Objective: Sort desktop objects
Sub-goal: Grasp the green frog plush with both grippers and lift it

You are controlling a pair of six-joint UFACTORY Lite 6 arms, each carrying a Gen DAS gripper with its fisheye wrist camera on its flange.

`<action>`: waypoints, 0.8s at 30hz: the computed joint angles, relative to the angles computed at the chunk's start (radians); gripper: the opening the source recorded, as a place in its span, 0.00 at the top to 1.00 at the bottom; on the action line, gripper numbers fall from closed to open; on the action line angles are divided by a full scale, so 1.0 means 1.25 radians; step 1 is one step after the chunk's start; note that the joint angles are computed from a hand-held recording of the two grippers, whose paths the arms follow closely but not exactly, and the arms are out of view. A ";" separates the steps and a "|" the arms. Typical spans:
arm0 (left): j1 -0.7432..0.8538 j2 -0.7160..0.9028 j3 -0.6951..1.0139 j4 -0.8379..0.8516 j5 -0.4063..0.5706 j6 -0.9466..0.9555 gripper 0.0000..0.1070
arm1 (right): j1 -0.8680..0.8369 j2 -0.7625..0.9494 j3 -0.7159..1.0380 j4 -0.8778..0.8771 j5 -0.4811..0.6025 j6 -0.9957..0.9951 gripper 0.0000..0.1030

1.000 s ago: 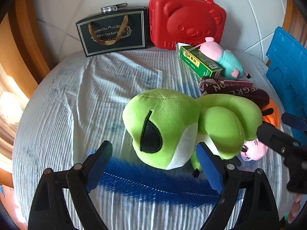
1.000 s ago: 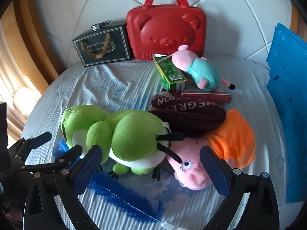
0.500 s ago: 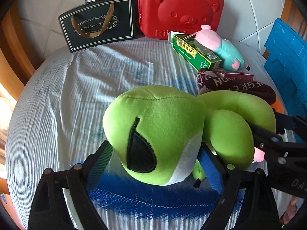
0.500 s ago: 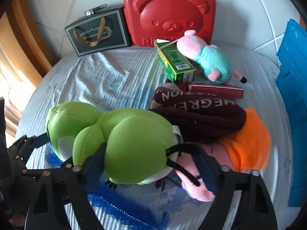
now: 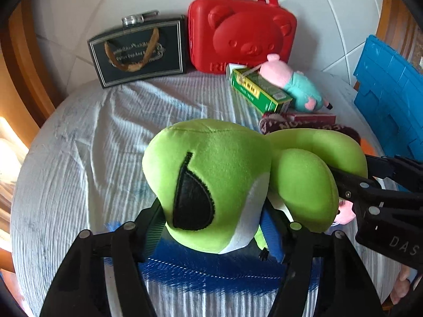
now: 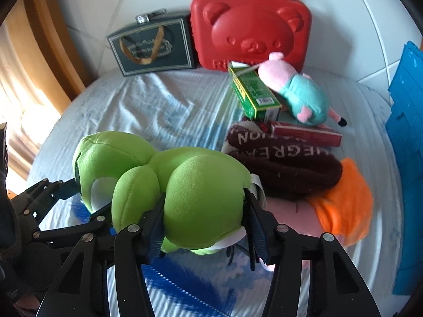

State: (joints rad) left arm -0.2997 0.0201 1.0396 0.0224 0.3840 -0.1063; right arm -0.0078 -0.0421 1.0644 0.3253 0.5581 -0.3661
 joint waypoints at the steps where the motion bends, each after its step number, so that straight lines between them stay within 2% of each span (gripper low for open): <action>1: -0.005 -0.026 -0.007 0.017 0.003 -0.021 0.40 | -0.004 -0.017 -0.002 0.010 0.006 -0.010 0.47; 9: -0.076 -0.192 0.005 0.169 0.076 -0.214 0.40 | -0.048 -0.183 0.033 0.035 0.095 -0.075 0.47; 14: -0.187 -0.238 0.075 0.322 0.159 -0.395 0.40 | -0.136 -0.259 0.089 0.096 0.179 -0.166 0.47; 19: -0.349 -0.231 0.155 0.495 0.251 -0.598 0.40 | -0.333 -0.291 0.160 0.238 0.307 -0.354 0.47; 24: -0.536 -0.122 0.314 0.634 0.365 -0.753 0.40 | -0.604 -0.248 0.266 0.392 0.477 -0.548 0.47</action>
